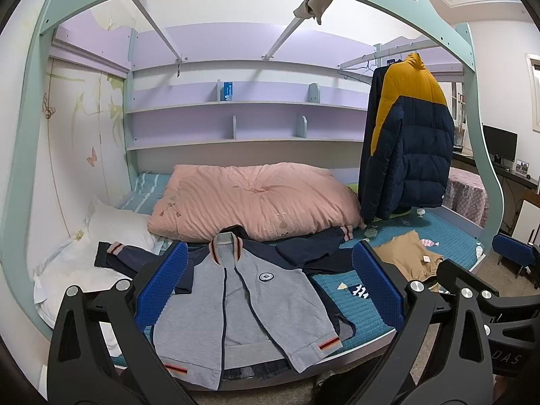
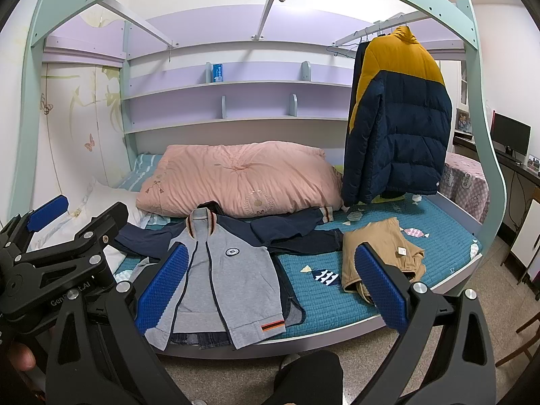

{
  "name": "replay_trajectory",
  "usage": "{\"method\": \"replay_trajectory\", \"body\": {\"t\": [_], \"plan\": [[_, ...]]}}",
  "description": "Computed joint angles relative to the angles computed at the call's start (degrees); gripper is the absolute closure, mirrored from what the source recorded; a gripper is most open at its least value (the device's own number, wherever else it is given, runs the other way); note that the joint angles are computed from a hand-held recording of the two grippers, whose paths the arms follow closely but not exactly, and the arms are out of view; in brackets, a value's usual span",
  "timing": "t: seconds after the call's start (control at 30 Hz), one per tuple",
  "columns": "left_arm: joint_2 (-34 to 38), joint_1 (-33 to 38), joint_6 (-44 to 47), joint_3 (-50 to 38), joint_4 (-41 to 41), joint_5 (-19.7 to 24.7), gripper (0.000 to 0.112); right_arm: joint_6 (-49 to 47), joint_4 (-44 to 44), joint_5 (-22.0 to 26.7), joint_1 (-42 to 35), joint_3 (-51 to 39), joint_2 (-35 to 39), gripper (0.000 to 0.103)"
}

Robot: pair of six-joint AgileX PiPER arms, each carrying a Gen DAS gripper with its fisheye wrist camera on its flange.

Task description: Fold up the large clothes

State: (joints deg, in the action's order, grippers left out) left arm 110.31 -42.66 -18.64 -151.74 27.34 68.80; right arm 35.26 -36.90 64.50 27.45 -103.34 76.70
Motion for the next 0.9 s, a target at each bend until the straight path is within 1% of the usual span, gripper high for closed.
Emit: {"method": "replay_trajectory", "body": {"t": [0.63,0.9], "plan": [[-0.10,-0.28,-0.29,0.34,0.41,-0.08,0.014,-0.13,0.13,0.33,0.03,-0.14,-0.07,0.008],[-0.97,0.31,-0.23,2.17,-0.09,-1.52,0.014,0.42,0.07,0.09,0.00,1.19,-0.89,0.008]]}}
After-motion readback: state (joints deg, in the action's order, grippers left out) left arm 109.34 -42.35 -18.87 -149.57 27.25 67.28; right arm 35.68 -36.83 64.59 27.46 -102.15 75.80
